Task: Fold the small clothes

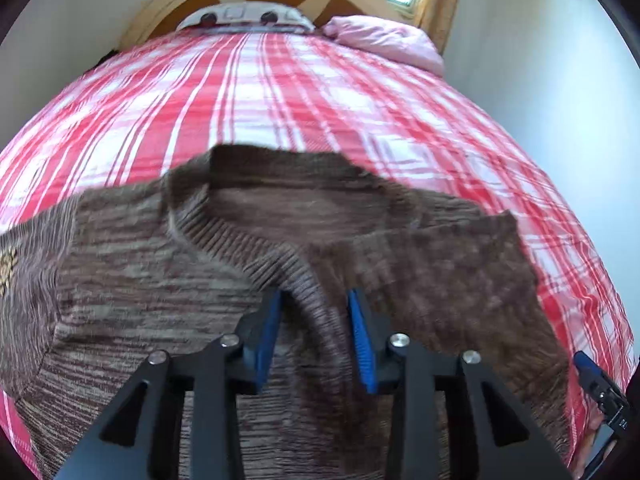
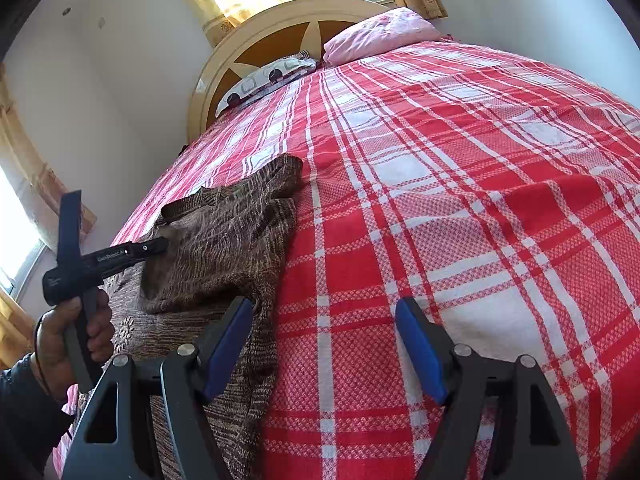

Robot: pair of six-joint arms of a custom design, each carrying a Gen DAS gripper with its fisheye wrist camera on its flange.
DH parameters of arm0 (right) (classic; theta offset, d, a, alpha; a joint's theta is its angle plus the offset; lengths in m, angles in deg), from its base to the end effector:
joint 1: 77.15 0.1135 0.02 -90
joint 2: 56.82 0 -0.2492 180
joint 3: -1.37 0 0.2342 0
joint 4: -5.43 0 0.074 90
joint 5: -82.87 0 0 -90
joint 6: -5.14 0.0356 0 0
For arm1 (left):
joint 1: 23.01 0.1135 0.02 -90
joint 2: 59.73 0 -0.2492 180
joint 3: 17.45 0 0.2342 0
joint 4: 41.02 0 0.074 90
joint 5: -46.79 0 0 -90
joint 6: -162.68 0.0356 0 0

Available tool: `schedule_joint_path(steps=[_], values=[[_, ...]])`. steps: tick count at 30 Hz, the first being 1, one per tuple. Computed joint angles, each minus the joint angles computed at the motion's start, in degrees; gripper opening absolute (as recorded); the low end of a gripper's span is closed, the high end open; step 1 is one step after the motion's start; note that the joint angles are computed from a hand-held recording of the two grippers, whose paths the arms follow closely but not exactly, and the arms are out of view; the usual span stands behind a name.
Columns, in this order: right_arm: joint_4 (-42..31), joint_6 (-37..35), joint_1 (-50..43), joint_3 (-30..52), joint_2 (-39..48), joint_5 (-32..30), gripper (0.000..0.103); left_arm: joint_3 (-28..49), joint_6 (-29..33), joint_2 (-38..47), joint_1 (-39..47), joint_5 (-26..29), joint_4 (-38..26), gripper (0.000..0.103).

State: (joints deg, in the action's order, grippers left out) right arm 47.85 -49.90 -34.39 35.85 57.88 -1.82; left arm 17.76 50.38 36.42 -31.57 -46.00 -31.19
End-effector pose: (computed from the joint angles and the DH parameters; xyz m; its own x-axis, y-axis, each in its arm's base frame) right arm 0.1861 0.1676 0.0420 -0.7254 0.1063 -0.6801 -0.2522 0.8783 0.4063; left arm 0.2269 -0.0324 0.0713 -0.7571 -0.2693 -0.5952 -0.1825 0.9620 -0.2032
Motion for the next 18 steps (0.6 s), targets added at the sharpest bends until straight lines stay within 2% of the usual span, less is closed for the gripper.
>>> schedule_joint_path(steps=[2,3,4,5,6,9,11,13,15,17,18], values=[[-0.4,0.1,0.2,0.3,-0.1,0.2,0.075,-1.3,1.0,0.3,1.2,2.8,2.5,0.038],[-0.8,0.0,0.3,0.4,-0.1,0.5,0.075,-0.3,1.8,1.3,0.1,1.7,1.7,0.038],[-1.1,0.0,0.4,0.4,-0.3,0.6,0.075,1.3,3.1,2.6,-2.5,-3.0,0.0,0.04],[-1.4,-0.1,0.5,0.5,-0.3,0.9,0.075,4.1,5.7,5.0,-6.9,-12.3,-3.0,0.042],[-1.7,-0.1,0.7,0.7,-0.4,1.1,0.075,4.3,6.8,4.6,-9.2,-17.1,-4.2,0.049],[-0.1,0.2,0.1,0.2,0.0,-0.1,0.075,6.4,8.0,4.3,-12.4,-26.2,-9.6,0.058],[0.9,0.4,-0.3,-0.1,0.4,-0.8,0.075,3.4,8.2,0.7,-11.6,-26.6,-9.1,0.062],[0.9,0.4,-0.3,-0.1,0.4,-0.9,0.075,-2.5,9.0,-6.3,-9.9,-25.6,-7.7,0.071],[0.9,0.4,-0.2,-0.1,0.4,-0.9,0.075,-7.5,10.0,-13.4,-8.4,-25.3,-8.1,0.088],[1.6,0.4,-0.6,-0.3,0.6,-1.4,0.075,-13.0,12.8,-23.2,-4.8,-22.9,-9.6,0.09],[2.2,0.5,-0.7,-0.5,0.8,-1.6,0.075,-15.0,13.8,-29.2,-2.9,-22.2,-13.3,0.09]])
